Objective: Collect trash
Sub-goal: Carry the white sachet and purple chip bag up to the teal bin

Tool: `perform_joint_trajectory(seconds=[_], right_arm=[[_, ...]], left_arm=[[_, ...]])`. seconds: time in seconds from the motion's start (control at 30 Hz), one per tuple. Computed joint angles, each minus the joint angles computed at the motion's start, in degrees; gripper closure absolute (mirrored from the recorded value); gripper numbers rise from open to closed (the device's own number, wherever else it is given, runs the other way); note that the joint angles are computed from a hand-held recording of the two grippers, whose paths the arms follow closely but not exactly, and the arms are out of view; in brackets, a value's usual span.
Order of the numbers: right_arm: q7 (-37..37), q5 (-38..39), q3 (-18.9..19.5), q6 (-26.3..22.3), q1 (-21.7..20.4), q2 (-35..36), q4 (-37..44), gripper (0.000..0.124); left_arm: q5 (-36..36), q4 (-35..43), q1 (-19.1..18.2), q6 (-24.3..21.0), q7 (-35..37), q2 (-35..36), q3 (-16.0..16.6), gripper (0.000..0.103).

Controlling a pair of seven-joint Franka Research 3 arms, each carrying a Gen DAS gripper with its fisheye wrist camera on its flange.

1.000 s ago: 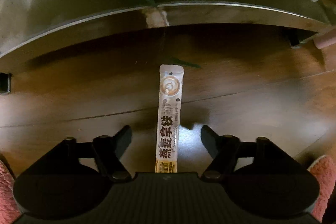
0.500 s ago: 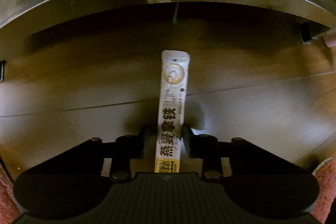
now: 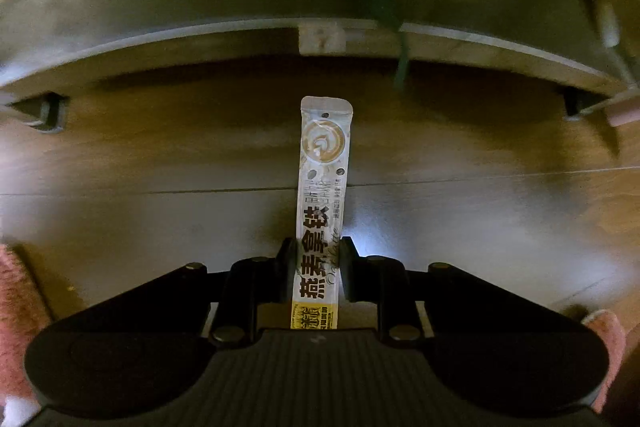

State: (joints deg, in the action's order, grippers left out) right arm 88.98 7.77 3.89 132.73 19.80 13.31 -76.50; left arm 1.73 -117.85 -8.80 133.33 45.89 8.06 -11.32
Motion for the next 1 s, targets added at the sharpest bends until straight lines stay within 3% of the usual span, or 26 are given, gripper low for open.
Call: perform_joint_trajectory(seconds=[0.23,0.5,0.73,1.0], right_arm=[[0.9,-0.4,0.9,3.9,1.0,-6.2,-5.9,0.114],[1.2,-5.2,2.1,9.7,2.1,-11.1,-11.6,0.122],[-0.9,-4.0,3.0,12.6,1.8,-16.6,-14.3,0.123],[-3.0,-2.5,4.1,10.2,1.8,-18.3,-8.5,0.123]], left_arm=[[0.9,-4.3,-1.6,-3.0,-1.8,-13.7,-0.5,0.081],[2.0,-2.5,-2.0,-9.6,-2.5,-25.7,0.5,0.081],[6.0,3.0,-1.4,-12.6,-4.6,-29.8,-0.1,0.081],[9.3,12.6,-0.6,-16.9,-4.8,-32.8,-0.4,0.081]])
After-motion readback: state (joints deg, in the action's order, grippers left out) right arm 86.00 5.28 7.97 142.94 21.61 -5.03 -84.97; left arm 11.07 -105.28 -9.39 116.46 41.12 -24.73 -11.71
